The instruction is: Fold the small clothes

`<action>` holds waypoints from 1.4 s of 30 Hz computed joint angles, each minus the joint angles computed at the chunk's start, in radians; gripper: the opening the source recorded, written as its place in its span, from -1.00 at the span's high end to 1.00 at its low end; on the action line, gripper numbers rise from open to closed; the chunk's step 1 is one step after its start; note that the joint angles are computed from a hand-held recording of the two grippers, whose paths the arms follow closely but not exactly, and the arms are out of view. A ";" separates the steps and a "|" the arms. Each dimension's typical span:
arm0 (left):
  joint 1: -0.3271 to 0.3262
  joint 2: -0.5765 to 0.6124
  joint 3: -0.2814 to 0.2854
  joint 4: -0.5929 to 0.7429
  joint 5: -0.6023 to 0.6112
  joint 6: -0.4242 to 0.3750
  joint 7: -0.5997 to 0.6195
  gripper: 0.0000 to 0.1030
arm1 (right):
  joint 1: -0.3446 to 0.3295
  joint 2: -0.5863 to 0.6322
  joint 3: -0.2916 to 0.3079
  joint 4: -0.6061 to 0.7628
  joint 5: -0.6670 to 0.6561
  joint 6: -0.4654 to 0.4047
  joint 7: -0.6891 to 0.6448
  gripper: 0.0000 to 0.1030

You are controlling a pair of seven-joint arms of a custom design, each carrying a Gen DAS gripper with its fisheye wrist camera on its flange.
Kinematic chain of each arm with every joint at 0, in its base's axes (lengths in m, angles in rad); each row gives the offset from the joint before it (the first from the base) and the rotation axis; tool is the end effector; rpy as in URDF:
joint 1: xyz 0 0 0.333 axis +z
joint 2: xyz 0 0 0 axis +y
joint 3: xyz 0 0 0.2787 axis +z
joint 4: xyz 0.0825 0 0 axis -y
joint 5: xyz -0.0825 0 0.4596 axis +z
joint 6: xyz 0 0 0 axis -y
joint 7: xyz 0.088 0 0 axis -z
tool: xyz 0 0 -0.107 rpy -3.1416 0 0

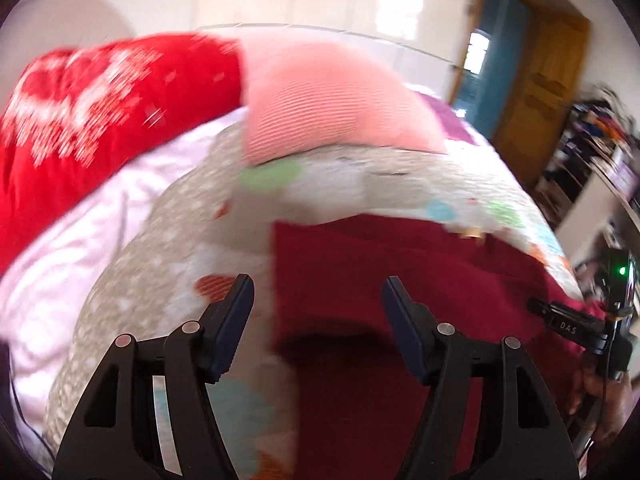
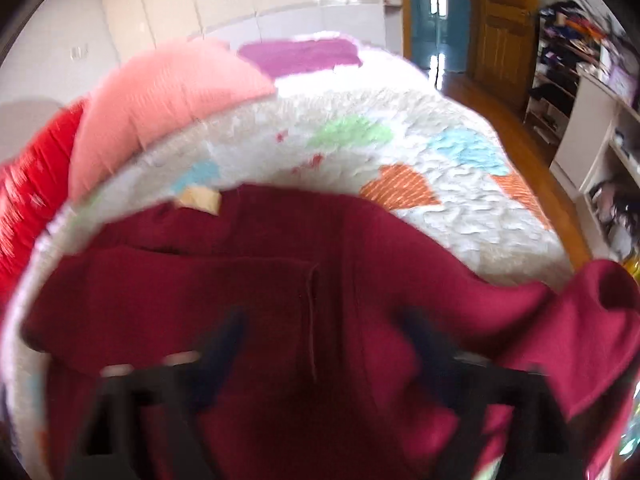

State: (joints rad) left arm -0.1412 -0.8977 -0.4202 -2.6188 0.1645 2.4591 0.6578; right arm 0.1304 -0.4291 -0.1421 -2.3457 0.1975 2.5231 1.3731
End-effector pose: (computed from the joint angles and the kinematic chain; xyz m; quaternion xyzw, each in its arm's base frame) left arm 0.3826 -0.2413 0.5332 -0.7366 0.5491 -0.2978 0.2593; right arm 0.5533 -0.0113 0.5021 -0.6898 0.6532 -0.1594 0.2684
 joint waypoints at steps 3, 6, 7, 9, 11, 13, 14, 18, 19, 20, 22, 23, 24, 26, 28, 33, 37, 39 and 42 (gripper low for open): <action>0.001 -0.013 0.005 -0.028 -0.009 -0.003 -0.019 -0.29 | 0.007 0.003 0.003 -0.002 -0.018 0.039 -0.040 0.88; -0.005 0.005 0.003 -0.029 -0.012 0.014 -0.017 -0.29 | 0.039 -0.049 -0.050 -0.001 0.066 0.034 -0.138 0.96; -0.006 0.021 -0.003 -0.023 -0.010 0.018 -0.015 -0.29 | 0.020 -0.077 -0.036 -0.019 0.040 0.067 -0.141 0.96; -0.005 0.065 -0.002 -0.002 -0.008 0.024 -0.002 -0.29 | -0.034 -0.101 0.010 -0.045 -0.049 0.118 -0.092 0.96; -0.005 0.107 -0.003 0.017 -0.006 0.003 0.008 -0.29 | -0.075 -0.084 0.038 -0.042 -0.128 0.130 -0.032 0.96; -0.010 0.137 -0.006 0.031 -0.001 -0.012 0.009 -0.29 | -0.047 -0.038 0.003 -0.010 -0.108 0.097 -0.029 0.96; -0.012 0.148 -0.005 0.035 0.002 -0.015 0.008 -0.29 | -0.030 -0.013 -0.017 0.003 -0.081 0.092 -0.040 0.95; -0.023 0.132 0.003 0.031 0.008 -0.038 -0.015 -0.29 | -0.073 -0.020 0.014 -0.002 -0.142 0.060 0.029 0.47; -0.016 0.118 -0.008 0.030 0.023 -0.039 -0.029 -0.29 | -0.050 -0.059 -0.016 -0.024 -0.088 0.062 0.014 0.32; -0.006 0.112 -0.019 0.035 0.040 -0.046 -0.042 -0.29 | -0.028 -0.093 -0.039 -0.044 -0.047 0.064 -0.009 0.16; 0.009 0.120 -0.032 0.051 0.066 -0.050 -0.059 -0.29 | 0.020 -0.150 -0.076 -0.074 0.022 0.061 -0.065 0.10; 0.013 0.136 -0.032 0.063 0.073 -0.050 -0.060 -0.29 | 0.055 -0.173 -0.098 -0.081 0.061 0.040 -0.107 0.10; 0.016 0.157 -0.031 0.077 0.077 -0.052 -0.062 -0.29 | 0.083 -0.179 -0.114 -0.074 0.092 0.007 -0.143 0.10; 0.023 0.200 -0.034 0.102 0.092 -0.056 -0.072 -0.29 | 0.115 -0.164 -0.118 -0.054 0.136 -0.059 -0.194 0.10; 0.031 0.247 -0.041 0.128 0.114 -0.079 -0.082 -0.29 | 0.111 -0.138 -0.080 -0.053 0.134 -0.052 -0.208 0.12; 0.009 0.301 -0.011 0.137 0.126 -0.089 -0.110 -0.32 | 0.065 -0.052 0.029 -0.045 0.010 -0.008 -0.159 0.14; -0.005 0.297 0.000 0.137 0.137 -0.098 -0.120 -0.32 | 0.061 -0.079 0.033 -0.049 -0.027 -0.035 -0.128 0.14; -0.015 0.288 0.005 0.132 0.134 -0.102 -0.123 -0.32 | 0.072 -0.125 0.004 -0.069 0.003 -0.073 -0.147 0.14; -0.022 0.279 0.002 0.126 0.132 -0.108 -0.132 -0.32 | 0.039 -0.172 0.028 -0.120 -0.042 -0.040 -0.115 -0.02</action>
